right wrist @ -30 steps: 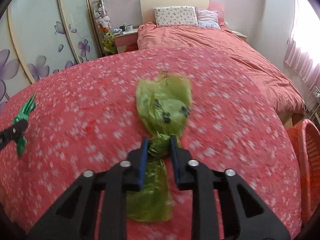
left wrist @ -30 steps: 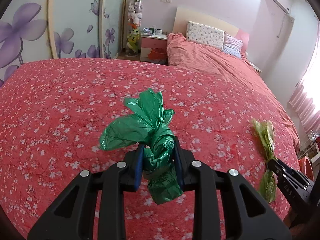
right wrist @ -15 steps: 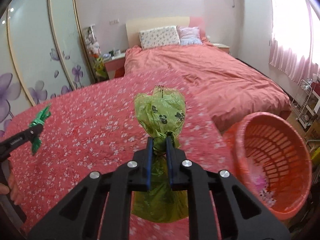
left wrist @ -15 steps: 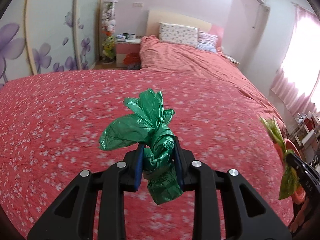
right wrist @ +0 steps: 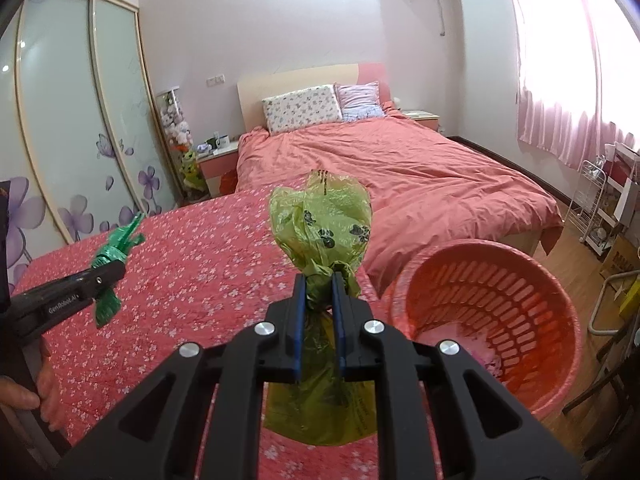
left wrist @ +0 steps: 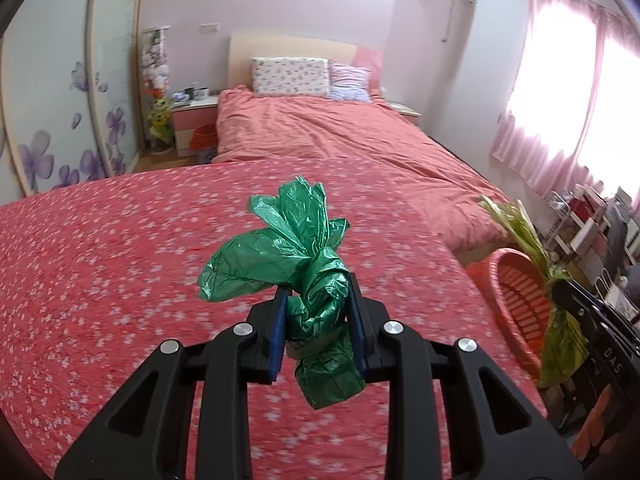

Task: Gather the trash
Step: 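Carry both green bags over the orange basket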

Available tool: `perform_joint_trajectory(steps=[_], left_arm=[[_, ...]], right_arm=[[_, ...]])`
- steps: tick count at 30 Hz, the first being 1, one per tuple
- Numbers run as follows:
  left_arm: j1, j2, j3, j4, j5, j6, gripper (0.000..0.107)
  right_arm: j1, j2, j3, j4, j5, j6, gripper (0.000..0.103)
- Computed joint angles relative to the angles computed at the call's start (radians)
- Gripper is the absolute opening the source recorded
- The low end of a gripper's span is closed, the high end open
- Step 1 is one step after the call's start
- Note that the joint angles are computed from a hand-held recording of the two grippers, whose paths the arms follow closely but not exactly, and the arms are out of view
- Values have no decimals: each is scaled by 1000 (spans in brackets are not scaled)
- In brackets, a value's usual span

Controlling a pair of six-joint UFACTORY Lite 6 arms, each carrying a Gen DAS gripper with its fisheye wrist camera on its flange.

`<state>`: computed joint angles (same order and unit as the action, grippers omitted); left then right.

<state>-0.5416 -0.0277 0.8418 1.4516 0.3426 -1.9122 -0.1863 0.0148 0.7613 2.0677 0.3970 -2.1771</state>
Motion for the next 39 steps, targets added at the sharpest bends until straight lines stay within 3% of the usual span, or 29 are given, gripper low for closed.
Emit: perform_joint_trajectory(steps=[18,31,39], left_arm=[[-232,186,197,10,53,-59,27],[-326,358,383,42,20,-105,27],[-343,509,554,59,-51,-106,28]], right_arm=[[-267,-41,-34,-135,141,52,14],[-451,27,-11,-143,249,9,14],[-542,144,68,-113,290,-44,14]])
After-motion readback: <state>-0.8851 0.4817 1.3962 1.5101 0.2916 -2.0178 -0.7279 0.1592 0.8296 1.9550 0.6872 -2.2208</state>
